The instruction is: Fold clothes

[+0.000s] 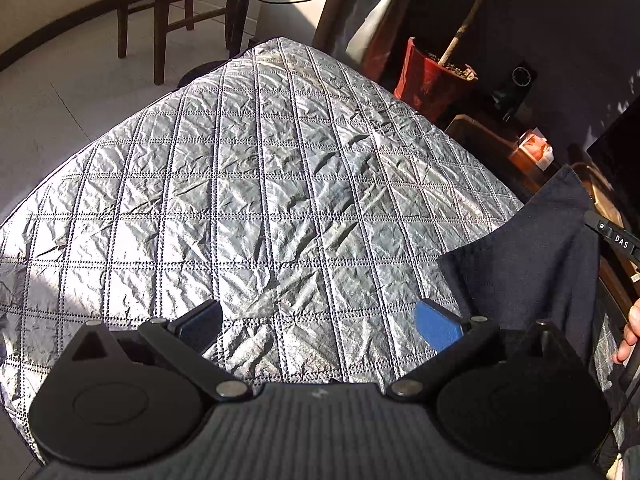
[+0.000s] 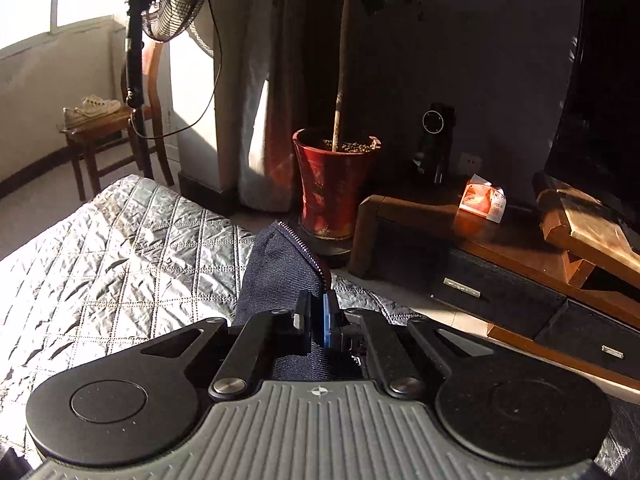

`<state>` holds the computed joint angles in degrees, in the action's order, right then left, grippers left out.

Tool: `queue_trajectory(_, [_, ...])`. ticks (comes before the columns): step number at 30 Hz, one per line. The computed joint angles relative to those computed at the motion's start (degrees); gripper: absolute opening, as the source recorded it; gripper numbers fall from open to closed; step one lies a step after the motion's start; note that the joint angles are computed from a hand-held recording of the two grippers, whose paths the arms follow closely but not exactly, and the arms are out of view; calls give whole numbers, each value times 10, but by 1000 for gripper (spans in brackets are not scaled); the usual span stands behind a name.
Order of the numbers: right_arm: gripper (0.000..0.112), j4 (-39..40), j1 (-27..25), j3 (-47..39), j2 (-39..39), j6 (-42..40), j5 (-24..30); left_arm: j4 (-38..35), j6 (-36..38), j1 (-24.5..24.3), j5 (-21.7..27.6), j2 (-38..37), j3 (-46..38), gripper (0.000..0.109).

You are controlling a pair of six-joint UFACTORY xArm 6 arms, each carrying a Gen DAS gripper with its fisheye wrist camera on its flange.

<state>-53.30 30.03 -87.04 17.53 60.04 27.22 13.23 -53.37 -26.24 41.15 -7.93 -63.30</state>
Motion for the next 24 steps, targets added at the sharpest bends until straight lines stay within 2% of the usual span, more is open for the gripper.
queue_trajectory(3, [6, -82, 24, 20, -59, 32, 55, 9, -18, 4, 1, -3, 3, 102])
queue_trajectory(6, [6, -165, 74, 92, -149, 66, 113, 10, -27, 5, 2, -4, 4, 102])
queue_trajectory(9, [6, -215, 174, 180, -242, 113, 213, 10, -30, 3, -2, -6, 5, 102])
queue_trajectory(11, [7, -218, 251, 229, -284, 128, 275, 19, -36, 0, -2, -7, 5, 102])
queue_trajectory(12, [7, -216, 305, 237, -281, 135, 330, 22, -39, -2, -2, -8, 5, 102])
queue_trajectory(13, [7, -208, 351, 243, -272, 143, 362, 23, -41, -3, -1, -8, 5, 102])
queue_trajectory(14, [7, -175, 377, 244, -258, 176, 371, 24, -42, -4, -1, -7, 4, 102])
queue_trajectory(15, [8, -128, 390, 246, -245, 221, 355, 25, -44, -5, 0, -7, 3, 102])
queue_trajectory(17, [8, -42, 401, 259, -224, 301, 286, 32, -51, -7, 2, -7, 3, 102])
queue_trajectory(19, [9, 19, 399, 275, -206, 298, 201, 40, -54, -11, 4, -7, 2, 102])
queue_trajectory(21, [15, 59, 395, 295, -206, 287, 129, 41, -48, -15, 5, -5, 0, 102])
queue_trajectory(23, [27, 36, 393, 324, -237, 322, 83, 38, -39, -18, 5, -2, -3, 102])
queue_trajectory(24, [41, 29, 383, 346, -263, 342, 55, 36, -33, -20, 4, 1, -5, 102])
